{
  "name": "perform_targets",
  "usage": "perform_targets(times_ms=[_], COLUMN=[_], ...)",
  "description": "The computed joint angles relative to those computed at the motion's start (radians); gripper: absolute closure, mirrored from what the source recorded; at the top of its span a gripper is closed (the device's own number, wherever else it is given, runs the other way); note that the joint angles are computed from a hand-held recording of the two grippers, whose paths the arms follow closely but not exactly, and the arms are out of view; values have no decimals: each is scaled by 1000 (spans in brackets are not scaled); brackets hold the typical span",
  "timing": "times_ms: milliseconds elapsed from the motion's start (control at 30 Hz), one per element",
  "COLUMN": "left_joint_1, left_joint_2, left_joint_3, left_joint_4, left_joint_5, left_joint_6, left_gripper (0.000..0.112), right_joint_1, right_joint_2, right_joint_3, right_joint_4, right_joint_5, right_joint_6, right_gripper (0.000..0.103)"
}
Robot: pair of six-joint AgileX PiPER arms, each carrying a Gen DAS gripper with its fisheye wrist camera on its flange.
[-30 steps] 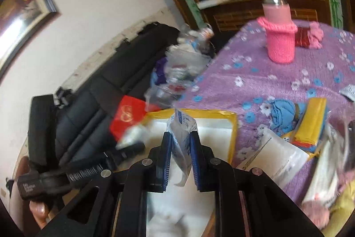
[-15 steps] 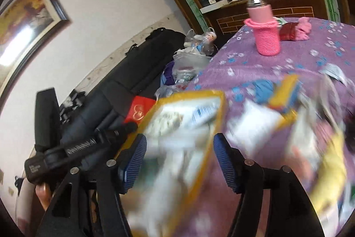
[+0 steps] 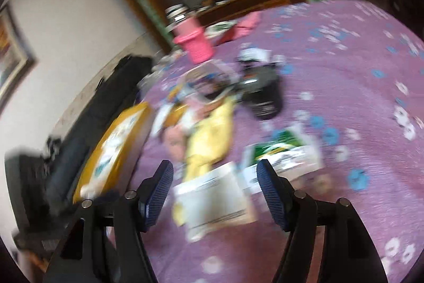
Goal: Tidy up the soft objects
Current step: 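Move both tools back to the table toward a white sachet and green packet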
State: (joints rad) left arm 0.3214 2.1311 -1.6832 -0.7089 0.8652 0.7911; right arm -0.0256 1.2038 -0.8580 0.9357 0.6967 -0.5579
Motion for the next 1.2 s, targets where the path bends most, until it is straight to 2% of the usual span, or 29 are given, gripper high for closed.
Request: perform_targets(times_ms=[67,167,233,300,367,467,567,667,800,867,1000,1100,1200], left_joint_1=[-31,-57,-77,-91,-111,-142,-149,-181,-172,-149,-105,-57,-29], left_joint_2=[-13,0,15,19,33,69,128,129,104,107,82,85,97], left_joint_3=[25,27,14,18,4,-47,-111,-89,-41,-52,-4,-6,-21], left_joint_4=[38,62,64,54,67,93,56,75,65,44,-4,-65,-60], left_joint_5=[-1,29,40,37,35,30,48,-41,-77,-41,-46,22,69], left_joint_6=[-12,-45,-65,-60,-69,-108,-122,-126,-146,-159,-105,-65,-71], left_gripper=[42,42,42,42,43,43,44,45,69,77,80,80,80], right_joint_1=[-94,-129,-85,-96,-79,-69,-33,-21,-20,-18,-10,30,73], right_joint_2=[38,119,159,180,215,223,220,207,207,209,208,201,194], right_joint_3=[-17,-53,-77,-87,-96,-97,-111,-103,-99,-99,-100,-104,-109], right_joint_4=[49,79,27,35,-4,-40,-95,-109,-101,-100,-106,-182,-273], right_joint_5=[64,74,36,39,-9,-14,-25,-27,-26,-30,-15,-42,-69], right_joint_6=[-26,-32,30,12,17,2,23,25,14,10,-15,27,90], right_gripper=[28,28,28,28,28,29,30,30,31,31,30,24,22])
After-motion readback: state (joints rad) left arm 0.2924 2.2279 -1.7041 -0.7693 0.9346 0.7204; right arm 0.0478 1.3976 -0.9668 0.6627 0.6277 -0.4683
